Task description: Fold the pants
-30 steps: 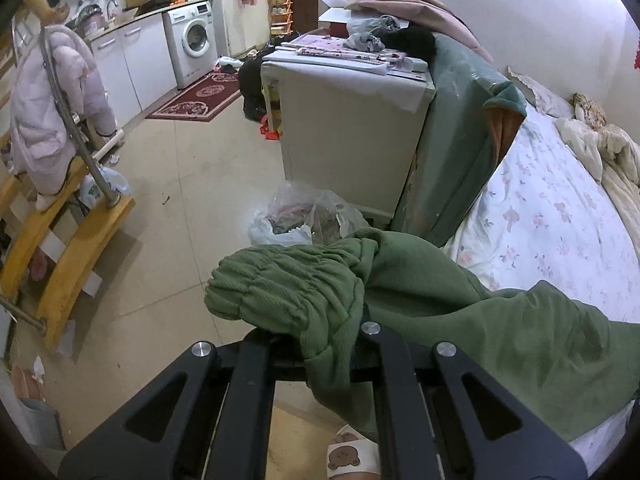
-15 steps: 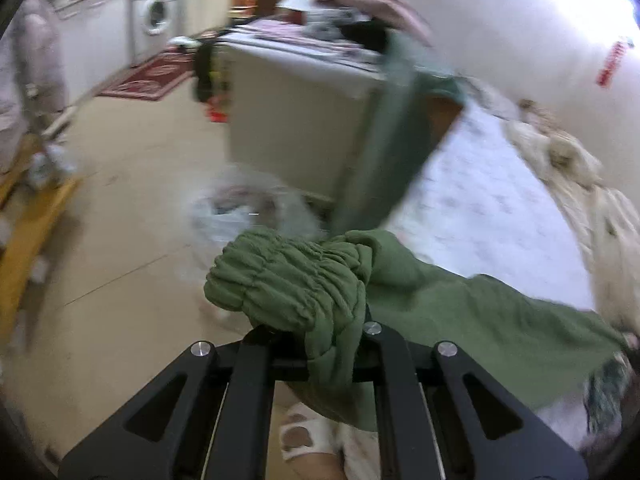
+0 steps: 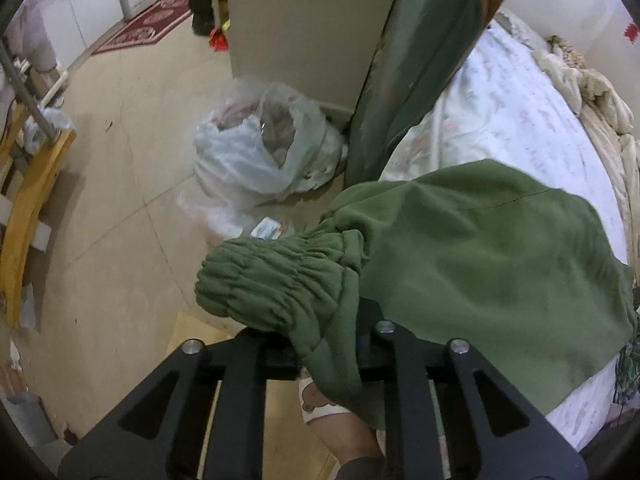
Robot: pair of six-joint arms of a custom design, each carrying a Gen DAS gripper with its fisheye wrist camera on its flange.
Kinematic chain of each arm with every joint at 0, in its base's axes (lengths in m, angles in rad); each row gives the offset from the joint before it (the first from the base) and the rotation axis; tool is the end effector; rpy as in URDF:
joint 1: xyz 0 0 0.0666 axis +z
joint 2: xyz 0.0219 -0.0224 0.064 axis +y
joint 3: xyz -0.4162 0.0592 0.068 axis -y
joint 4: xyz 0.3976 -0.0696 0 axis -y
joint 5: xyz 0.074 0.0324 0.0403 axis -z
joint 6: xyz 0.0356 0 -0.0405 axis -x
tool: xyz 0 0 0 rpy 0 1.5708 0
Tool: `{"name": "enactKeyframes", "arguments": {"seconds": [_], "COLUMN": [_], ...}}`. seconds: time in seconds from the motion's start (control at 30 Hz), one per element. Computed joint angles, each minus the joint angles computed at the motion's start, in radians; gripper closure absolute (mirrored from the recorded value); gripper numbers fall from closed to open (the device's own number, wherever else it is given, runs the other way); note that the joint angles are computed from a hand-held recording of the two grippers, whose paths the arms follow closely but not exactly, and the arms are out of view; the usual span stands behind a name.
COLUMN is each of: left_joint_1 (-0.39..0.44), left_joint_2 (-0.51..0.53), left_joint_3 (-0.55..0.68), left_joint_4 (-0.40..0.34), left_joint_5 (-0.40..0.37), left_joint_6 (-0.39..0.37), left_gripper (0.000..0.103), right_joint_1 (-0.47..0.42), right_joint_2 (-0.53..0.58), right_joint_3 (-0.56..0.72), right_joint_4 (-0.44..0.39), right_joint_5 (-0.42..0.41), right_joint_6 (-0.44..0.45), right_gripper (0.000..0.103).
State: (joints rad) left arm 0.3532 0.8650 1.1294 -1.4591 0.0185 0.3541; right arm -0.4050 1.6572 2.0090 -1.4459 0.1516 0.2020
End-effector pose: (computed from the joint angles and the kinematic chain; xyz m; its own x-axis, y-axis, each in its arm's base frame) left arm 0.2139 0.0777 0.4934 -0.7008 -0.6279 -0.3385 -0.6210 0.7706 -0.1435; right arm 0.5021 -0.2215 0.5793 -0.8910 0.1662 -0.4226 0.2801 0.9336 -0.2235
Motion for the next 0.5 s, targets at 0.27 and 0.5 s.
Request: {"name": "enactKeyframes", "arguments": {"seconds": [0.27, 0.5], "left_joint_1": [0.146, -0.041], "left_joint_2": [-0.029, 0.042], "left_joint_3": [-0.075, -0.008], "left_joint_4": [-0.081, -0.040], "left_joint_5": [-0.070, -0.108], "left_joint_6": [-0.001, 0.018], "left_gripper": [0.038, 0.038], "right_joint_1": [0.164, 0.226], "right_joint_2": [-0.013, 0.072], "right_joint_3": [-0.006, -0.065], "right_joint_4": [-0.043, -0.020], "right_joint_5": [-0.267, -0.219], "right_joint_6": [0.166, 0.189], "right_gripper": [0.041, 0.052]}}
